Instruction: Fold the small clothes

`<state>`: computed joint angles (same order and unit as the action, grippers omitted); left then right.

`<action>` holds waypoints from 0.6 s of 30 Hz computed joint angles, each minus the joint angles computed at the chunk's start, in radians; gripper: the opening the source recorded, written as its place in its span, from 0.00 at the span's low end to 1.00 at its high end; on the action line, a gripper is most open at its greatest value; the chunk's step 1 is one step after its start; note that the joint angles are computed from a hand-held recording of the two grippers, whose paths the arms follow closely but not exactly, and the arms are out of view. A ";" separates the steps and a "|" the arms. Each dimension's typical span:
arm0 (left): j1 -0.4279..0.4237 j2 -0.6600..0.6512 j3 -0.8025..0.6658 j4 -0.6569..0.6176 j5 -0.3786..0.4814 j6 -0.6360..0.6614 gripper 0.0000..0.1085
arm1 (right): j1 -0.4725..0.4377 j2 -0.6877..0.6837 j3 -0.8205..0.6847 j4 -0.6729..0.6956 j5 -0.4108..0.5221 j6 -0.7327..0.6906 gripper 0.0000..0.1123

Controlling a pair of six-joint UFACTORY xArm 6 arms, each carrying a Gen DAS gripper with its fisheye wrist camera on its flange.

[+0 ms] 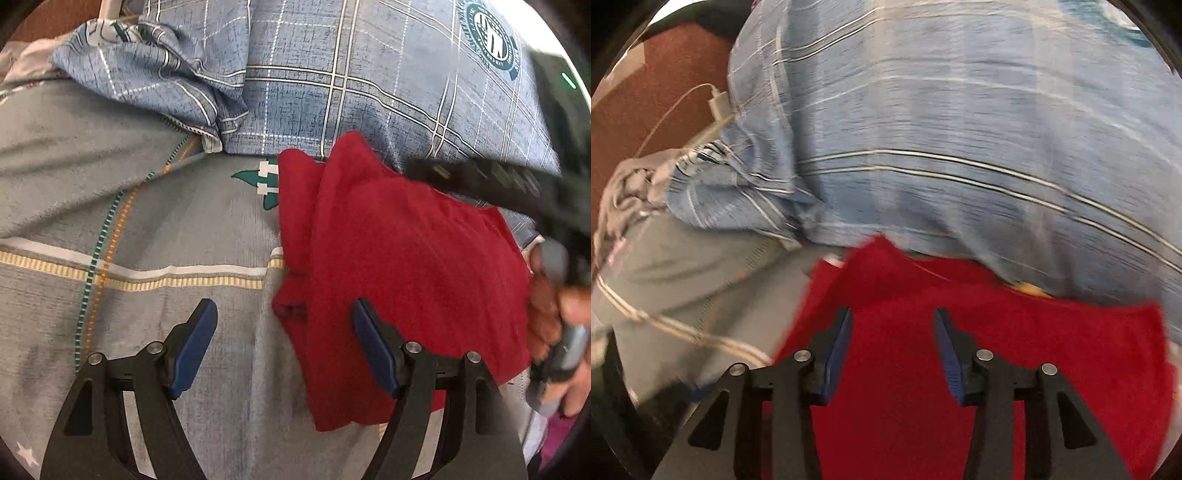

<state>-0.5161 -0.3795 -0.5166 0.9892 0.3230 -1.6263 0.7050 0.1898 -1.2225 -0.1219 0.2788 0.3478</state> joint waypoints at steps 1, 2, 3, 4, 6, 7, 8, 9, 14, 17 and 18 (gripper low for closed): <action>0.012 0.007 0.004 -0.013 -0.022 0.011 0.69 | 0.008 0.051 -0.064 0.043 0.028 -0.038 0.41; 0.019 0.013 0.006 -0.021 -0.038 0.018 0.69 | 0.013 0.096 -0.122 0.066 0.064 -0.057 0.41; 0.033 0.023 0.010 -0.041 -0.066 0.034 0.70 | 0.016 0.155 -0.198 0.102 0.116 -0.082 0.41; 0.042 0.029 0.013 -0.056 -0.085 0.043 0.71 | 0.016 0.203 -0.260 0.130 0.160 -0.098 0.42; 0.064 0.034 0.024 -0.080 -0.129 0.048 0.71 | 0.015 0.295 -0.378 0.152 0.248 -0.100 0.44; 0.071 0.032 0.030 -0.084 -0.144 0.048 0.71 | 0.019 0.303 -0.394 0.124 0.264 -0.076 0.44; 0.074 0.029 0.034 -0.091 -0.149 0.054 0.71 | 0.023 0.296 -0.396 0.108 0.271 -0.063 0.46; 0.076 0.026 0.037 -0.098 -0.152 0.061 0.71 | 0.028 0.283 -0.388 0.126 0.269 -0.080 0.53; 0.065 0.029 0.028 -0.072 -0.133 0.029 0.73 | 0.071 0.336 -0.497 0.009 0.393 -0.040 0.78; 0.061 0.029 0.024 -0.030 -0.125 -0.008 0.73 | 0.104 0.413 -0.582 -0.198 0.483 0.071 0.75; 0.063 0.032 0.022 -0.018 -0.129 -0.022 0.73 | 0.108 0.403 -0.561 -0.247 0.464 0.104 0.63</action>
<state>-0.4535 -0.3478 -0.4947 0.9711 0.1945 -1.6483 0.8130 0.5925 -1.7839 -0.3691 0.7432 0.4515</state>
